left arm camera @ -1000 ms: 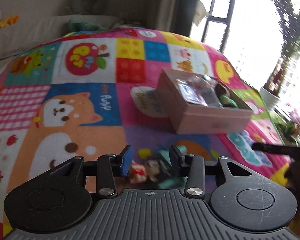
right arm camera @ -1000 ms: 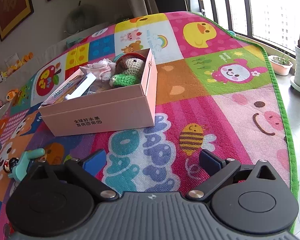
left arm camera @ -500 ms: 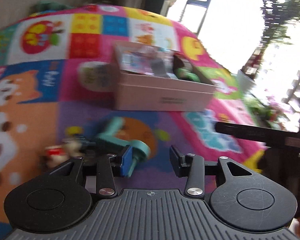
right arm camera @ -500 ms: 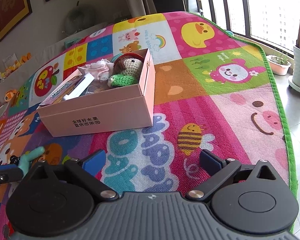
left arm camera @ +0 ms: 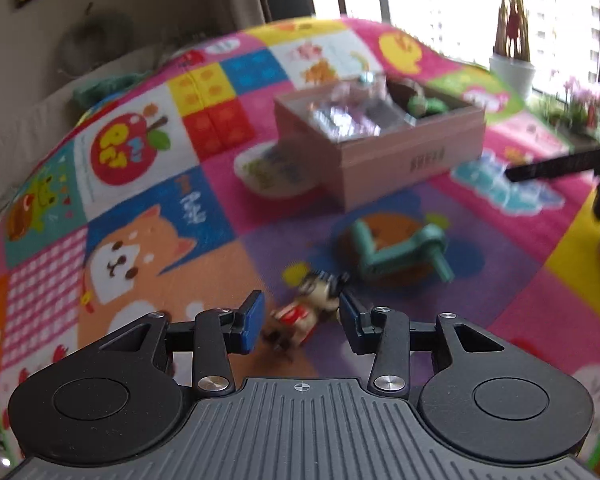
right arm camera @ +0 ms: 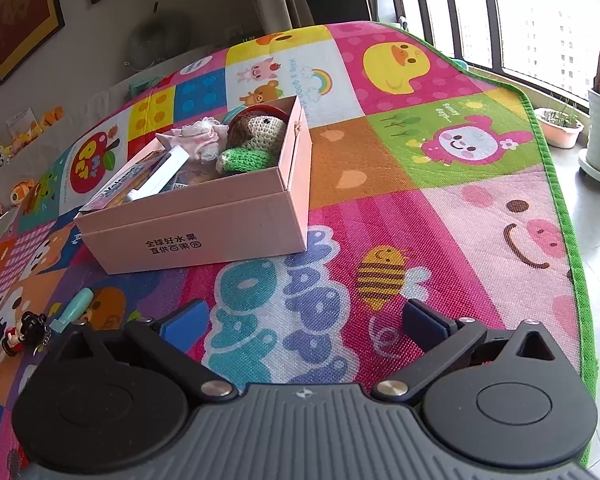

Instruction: Organize objects

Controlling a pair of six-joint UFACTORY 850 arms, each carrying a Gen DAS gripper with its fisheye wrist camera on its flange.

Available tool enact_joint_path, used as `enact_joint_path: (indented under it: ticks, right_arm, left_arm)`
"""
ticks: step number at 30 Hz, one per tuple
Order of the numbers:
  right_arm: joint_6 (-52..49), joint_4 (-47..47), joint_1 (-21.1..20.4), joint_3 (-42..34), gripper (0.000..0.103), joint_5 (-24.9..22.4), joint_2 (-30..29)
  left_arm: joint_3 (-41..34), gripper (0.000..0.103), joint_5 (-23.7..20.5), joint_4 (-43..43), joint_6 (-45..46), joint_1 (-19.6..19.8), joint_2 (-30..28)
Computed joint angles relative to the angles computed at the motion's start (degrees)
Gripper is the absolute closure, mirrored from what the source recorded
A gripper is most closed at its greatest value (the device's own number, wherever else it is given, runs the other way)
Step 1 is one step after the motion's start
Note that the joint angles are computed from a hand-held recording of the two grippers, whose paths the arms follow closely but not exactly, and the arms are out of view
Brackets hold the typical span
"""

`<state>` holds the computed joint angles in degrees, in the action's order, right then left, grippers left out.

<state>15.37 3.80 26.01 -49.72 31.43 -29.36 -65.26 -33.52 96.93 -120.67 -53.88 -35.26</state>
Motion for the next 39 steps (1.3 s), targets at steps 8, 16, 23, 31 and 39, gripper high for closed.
enact_joint_path:
  ticks: [8,16,23,31,39]
  right_arm:
    - [-3.35,1.69,0.67,-0.6,0.0,-1.91,0.13]
    - [3.66,-16.85,4.62,-1.38,0.001,-1.88,1.46]
    - [3.73,-27.45,9.62,-8.2,0.045,-5.1,-2.84]
    - [3.62,-26.4,6.89,-7.37,0.073,-8.25,-1.85]
    - [-19.09,1.64,2.74,-0.52,0.028,-5.0,2.17]
  left_arm:
    - [-2.97,0.06,3.59,2.76,-7.77,2.01,-3.76]
    - [-2.1,0.07,2.38,2.48,-12.39,-0.45,-3.14]
    - [-2.48,0.07,1.37,2.59,-13.84,-0.34,-3.56]
    - [-5.65,0.069,2.34,3.46,-14.81,0.32,-5.79]
    - [-12.53,0.068,7.15,5.19,-11.25,-1.02,-9.88]
